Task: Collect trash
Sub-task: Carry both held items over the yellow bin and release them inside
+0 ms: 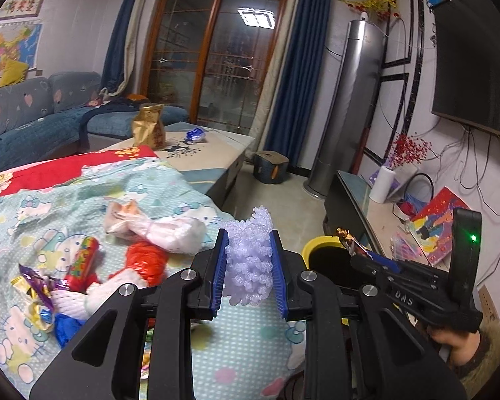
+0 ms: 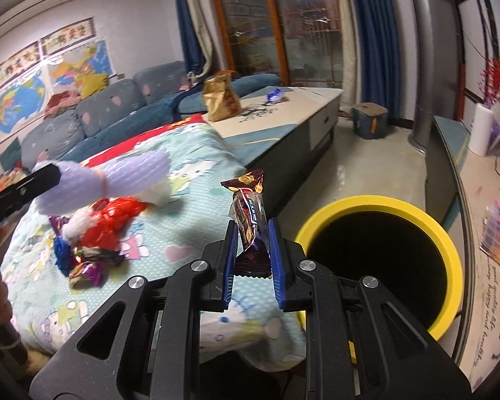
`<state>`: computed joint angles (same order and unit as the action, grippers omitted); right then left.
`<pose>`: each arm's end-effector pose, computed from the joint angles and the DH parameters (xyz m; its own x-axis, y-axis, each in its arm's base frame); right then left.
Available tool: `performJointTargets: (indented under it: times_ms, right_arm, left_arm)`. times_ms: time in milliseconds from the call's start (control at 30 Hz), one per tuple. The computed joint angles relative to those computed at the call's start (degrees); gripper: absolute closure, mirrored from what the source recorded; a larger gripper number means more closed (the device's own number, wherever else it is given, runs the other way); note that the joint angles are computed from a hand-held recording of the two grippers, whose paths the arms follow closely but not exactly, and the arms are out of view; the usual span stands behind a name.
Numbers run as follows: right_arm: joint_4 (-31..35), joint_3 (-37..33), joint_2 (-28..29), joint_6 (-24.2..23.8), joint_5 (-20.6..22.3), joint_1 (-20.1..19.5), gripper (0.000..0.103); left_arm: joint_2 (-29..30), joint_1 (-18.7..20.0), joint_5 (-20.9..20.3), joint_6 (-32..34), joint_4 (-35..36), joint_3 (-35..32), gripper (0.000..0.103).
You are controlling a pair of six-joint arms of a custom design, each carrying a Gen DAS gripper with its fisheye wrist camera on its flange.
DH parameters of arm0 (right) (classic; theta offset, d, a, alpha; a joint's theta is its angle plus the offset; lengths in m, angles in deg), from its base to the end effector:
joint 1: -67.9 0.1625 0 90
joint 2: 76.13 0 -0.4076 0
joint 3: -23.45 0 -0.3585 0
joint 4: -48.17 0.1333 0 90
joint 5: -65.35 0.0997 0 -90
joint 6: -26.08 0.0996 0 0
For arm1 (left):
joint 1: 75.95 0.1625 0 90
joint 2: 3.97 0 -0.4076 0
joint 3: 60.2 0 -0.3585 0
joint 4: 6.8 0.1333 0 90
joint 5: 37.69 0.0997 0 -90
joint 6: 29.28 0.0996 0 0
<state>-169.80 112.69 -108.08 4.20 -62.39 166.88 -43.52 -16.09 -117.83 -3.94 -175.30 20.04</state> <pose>0.1724 -0.6277 0.1446 -0.7893 0.2931 0.5396 -0.3726 0.4699 -0.8002 -0.2340 -0.7025 0.1719 -0.6479 0.6575 -0.3846 0.7457 0.4446 -0.4962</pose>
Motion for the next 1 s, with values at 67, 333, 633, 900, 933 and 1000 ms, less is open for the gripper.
performJointTargets:
  times_ms: [67,333,633,900,933,1000]
  right_arm:
    - [-0.5,0.6,-0.6,0.5,-0.2,-0.4,0.089]
    - [-2.6,3.7,-3.3,3.2,-1.0,-2.2,0.089]
    - [-4.6,7.0,-6.1,6.7,-1.4,-4.6,0.089]
    - [-5.4,10.2,-8.6,10.6,-1.6,-7.1,0.089]
    - [-5.3,10.6,-8.8,11.0,-1.6,-7.4,0.089]
    - [-5.3,11.3,-9.3,11.8,-1.5,-7.9,0.089]
  left_arm:
    - [0.2,-0.2,-0.2,0.1,0.2,0.2,0.079]
    - [1.4,-1.4,-1.2,0.7,1.2,0.6,0.079]
    - [3.5,-2.6,-2.4,1.5,2.9,0.5,0.079]
    - [5.7,-3.5,-3.6,2.1,5.0,-0.5,0.079]
    - [6.0,-3.6,-3.8,2.1,5.3,-0.6,0.079]
    - [6.6,-3.7,-4.1,2.4,6.0,-0.8,0.079]
